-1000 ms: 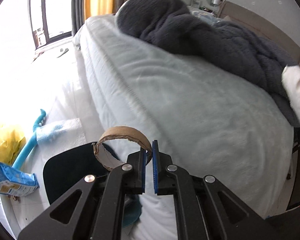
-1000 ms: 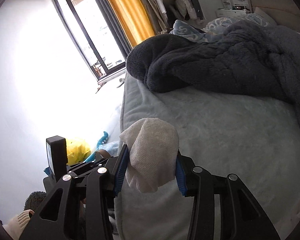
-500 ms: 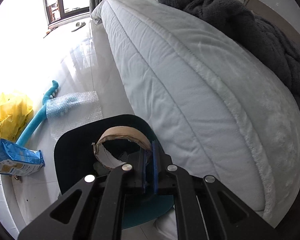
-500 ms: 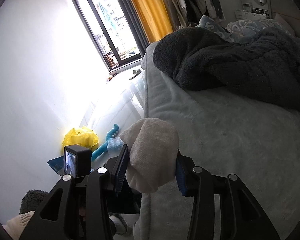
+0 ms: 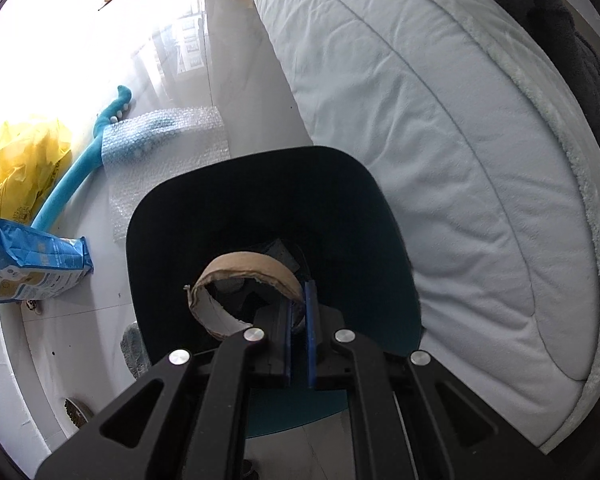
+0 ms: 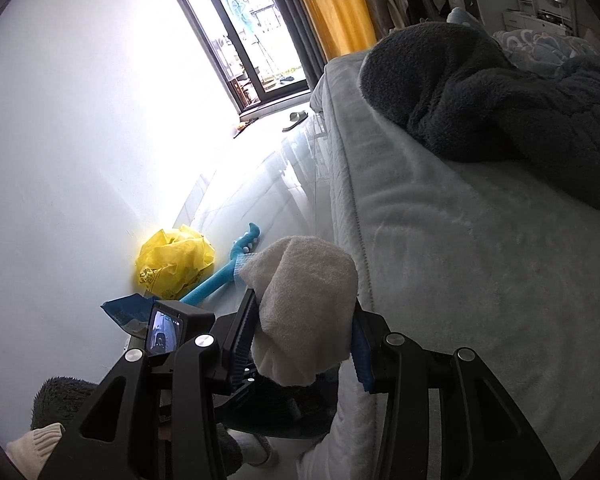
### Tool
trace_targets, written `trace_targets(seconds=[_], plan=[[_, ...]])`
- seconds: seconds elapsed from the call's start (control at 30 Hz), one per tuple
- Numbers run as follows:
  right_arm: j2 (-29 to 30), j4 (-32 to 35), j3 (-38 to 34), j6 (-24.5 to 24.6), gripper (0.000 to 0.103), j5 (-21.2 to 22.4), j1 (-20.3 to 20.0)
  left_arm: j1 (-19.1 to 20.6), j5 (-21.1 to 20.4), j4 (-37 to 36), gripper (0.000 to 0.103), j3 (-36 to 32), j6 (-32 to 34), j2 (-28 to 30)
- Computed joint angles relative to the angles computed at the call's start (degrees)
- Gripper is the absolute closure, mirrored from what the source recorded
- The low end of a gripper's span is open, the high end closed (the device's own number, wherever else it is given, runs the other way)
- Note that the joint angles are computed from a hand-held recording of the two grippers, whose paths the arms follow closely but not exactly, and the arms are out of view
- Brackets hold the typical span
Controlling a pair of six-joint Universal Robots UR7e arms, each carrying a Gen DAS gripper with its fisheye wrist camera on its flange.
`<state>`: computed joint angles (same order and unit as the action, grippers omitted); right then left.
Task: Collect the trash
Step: 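Open the left tool to drop the tape roll while the right tool drops the sock ball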
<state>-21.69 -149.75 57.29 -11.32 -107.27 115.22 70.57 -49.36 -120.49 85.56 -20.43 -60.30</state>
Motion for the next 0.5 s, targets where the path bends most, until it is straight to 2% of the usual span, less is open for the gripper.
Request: trace_targets(seconds=[0.07,0.1,0.17,0.5], plan=[[1.69,1.68,-2.13,0.12,0.060,-0.10,0.27,0.48,-0.80,1.18,0.084,-0.36,-1.02,-0.31],[2.52,2.50,-3.12,0.20,0.060,-0.14,0.34,0.71,-1.09,1.46,0.068,-0.35,-1.16,-0.55],[3.98,3.96,-4.82,0.37,0.060,-0.47,0.50,1.15,-2.19,1.65,0.057,-0.36,-0.97,-1.05],[10.94,11.99,-13.87,2.32,0.060,-2.50,0.49,2.46,-2.00,2.93,0.040,0.21,-0.88,-3.87]])
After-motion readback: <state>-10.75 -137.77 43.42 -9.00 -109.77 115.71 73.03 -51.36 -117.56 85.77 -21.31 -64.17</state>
